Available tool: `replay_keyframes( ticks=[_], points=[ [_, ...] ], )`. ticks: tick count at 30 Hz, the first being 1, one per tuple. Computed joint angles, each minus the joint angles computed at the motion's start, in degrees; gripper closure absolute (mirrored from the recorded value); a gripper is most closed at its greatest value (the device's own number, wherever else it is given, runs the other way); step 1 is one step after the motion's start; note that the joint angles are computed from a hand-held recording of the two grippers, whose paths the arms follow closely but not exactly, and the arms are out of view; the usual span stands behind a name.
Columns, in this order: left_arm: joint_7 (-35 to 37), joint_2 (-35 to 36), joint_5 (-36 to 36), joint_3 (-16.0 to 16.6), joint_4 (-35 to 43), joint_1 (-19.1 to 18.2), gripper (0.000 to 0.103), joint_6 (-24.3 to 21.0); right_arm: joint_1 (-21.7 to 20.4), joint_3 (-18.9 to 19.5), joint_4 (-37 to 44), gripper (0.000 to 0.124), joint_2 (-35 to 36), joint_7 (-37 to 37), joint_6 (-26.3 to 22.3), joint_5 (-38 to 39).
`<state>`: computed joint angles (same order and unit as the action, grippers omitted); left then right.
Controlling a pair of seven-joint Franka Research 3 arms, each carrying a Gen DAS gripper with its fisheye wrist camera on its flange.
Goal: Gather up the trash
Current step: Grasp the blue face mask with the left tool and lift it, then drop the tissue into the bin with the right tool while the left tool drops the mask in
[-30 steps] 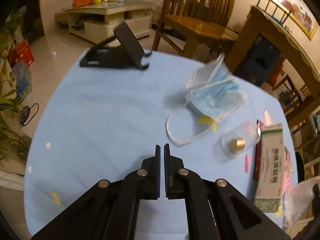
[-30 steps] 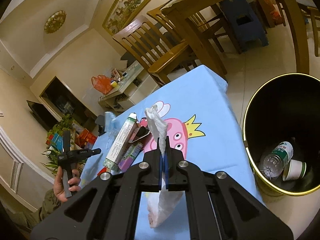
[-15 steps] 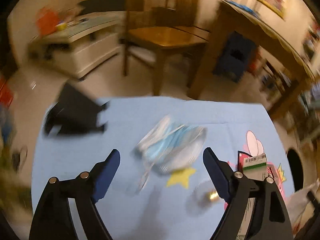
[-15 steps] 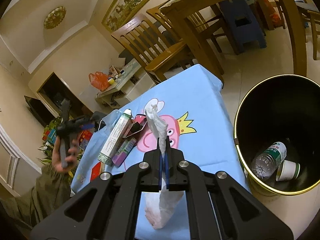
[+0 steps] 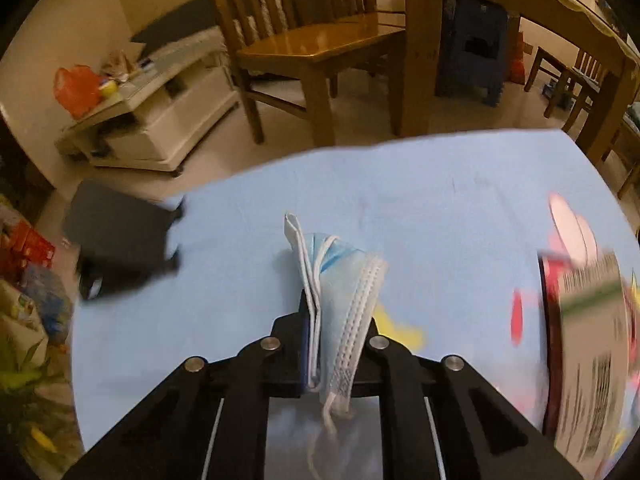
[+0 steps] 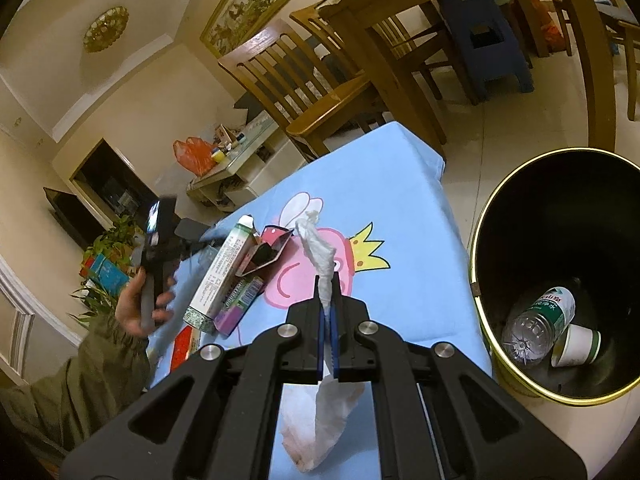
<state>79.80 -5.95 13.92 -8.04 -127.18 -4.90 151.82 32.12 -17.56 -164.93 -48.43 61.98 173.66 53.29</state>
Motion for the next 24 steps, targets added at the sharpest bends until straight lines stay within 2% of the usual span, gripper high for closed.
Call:
replay_keyframes(
  ticks=[2,6,8,11,14,20,21,24],
  points=[
    [-4.41,-5.78,2.76,-0.15,-6.21,0.85,0.095,1.9,-0.79,0.55,-0.63,0.121,-1.25,0.42,-0.1,-0.21],
    [-7.88,-17.34,-0.37,1.84,-15.73,1.46,0.095,5.82,-3.7,2.95,-1.9,0.121,-2.64,2.2,-0.76,-2.24],
    [-9.96,-22.73,-0.34,1.79,-18.93,2.03,0.095,4.88,-4.61,3.85,-2.41,0.121,-3.14,3.14,-0.93,-3.33],
    [-10.9,-30.55,-2.97,2.97,-22.72,-0.94,0.095,3.56,-6.99,5.75,-3.39,0.121,-4.27,5.31,-1.05,-5.4],
    [-12.27,-36.26,-3.82,1.0,-24.14,-4.22,0.095,3.51,-10.41,7.06,-4.53,0.121,-6.1,8.11,-0.82,-7.71],
    [-13.78,-35.78,-4.28,-3.29,-21.67,-12.85,0.095,4.47,-19.64,10.37,-5.89,0.121,-7.77,14.88,-2.32,-13.86],
    [-13.23,-34.48,-4.84,-3.45,-20.68,-15.2,0.095,4.39,-22.0,11.2,-5.51,0.121,-7.51,15.87,-2.46,-15.41],
    [-13.24,-30.71,-4.69,-5.79,-17.94,-18.57,0.095,4.82,-29.88,14.33,-4.45,0.121,-6.13,19.5,-1.95,-20.01]
  ],
)
